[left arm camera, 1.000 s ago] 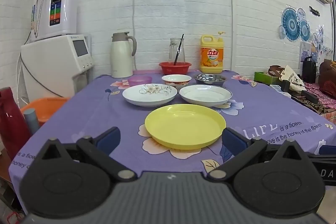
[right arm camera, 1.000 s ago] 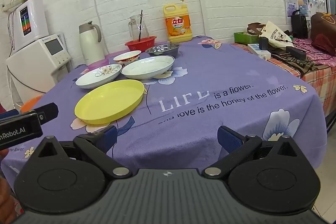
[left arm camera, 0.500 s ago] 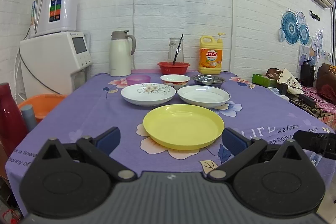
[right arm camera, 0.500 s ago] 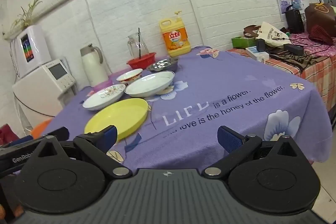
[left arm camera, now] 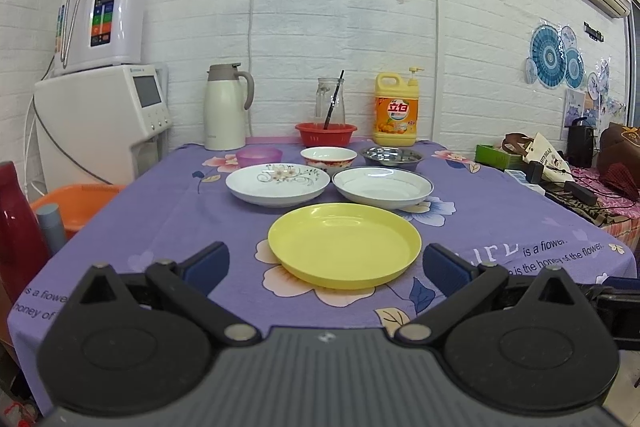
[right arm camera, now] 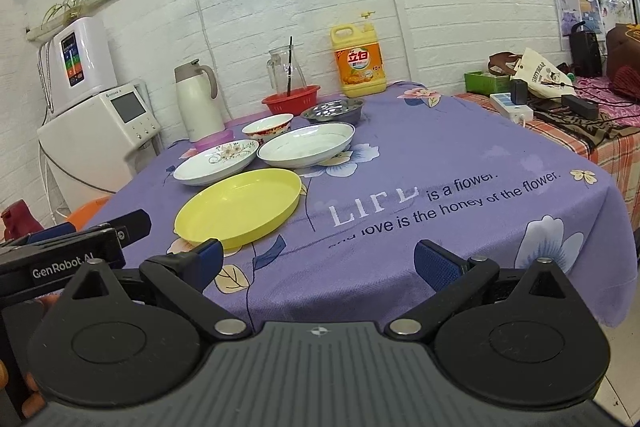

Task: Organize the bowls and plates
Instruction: 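Move the left gripper toward the yellow plastic plate's rim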

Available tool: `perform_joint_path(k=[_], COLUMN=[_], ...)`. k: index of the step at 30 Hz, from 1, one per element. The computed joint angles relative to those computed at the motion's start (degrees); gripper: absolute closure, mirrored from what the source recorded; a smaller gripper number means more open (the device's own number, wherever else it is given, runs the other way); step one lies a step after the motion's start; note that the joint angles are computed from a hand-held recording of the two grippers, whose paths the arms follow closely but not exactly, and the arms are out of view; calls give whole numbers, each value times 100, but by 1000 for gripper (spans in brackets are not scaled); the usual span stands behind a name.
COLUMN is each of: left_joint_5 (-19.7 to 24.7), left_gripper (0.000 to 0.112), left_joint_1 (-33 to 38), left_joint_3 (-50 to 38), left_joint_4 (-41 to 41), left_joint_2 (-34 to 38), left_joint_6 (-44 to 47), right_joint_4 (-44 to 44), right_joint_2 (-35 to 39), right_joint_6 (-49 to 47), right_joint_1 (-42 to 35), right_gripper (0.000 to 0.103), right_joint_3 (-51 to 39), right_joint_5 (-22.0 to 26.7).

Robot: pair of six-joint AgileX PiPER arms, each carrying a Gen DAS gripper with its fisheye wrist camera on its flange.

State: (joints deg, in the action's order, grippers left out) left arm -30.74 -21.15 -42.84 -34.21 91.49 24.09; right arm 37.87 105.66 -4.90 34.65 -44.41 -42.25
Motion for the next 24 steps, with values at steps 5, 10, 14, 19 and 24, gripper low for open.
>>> perform_joint_path(k=[5,10,14,19,24], left_joint_5=[-16,-8,7,11,21], left_gripper=[10,10,10,10,10], left_joint_1=[-17,-17,-8,12,18], left_joint_3=[-8,-11,-5,-3,7], left_joint_4=[-43,-36,3,40,82], left_joint_2=[12,16,7,11,4], left_joint_6=[9,2,-28,-64,-110], right_joint_4=[-2,31,25,50,5], right_joint_2=[20,24,21,24,27], right_joint_6=[-11,-40,-56,-109,-65], right_joint_1=[-4,0,-9,-8,-24], right_gripper=[0,0,0,0,0], right_joint_3=[-48,-60,-69,-107,-122], right_joint_5=[85,119,154,228,301])
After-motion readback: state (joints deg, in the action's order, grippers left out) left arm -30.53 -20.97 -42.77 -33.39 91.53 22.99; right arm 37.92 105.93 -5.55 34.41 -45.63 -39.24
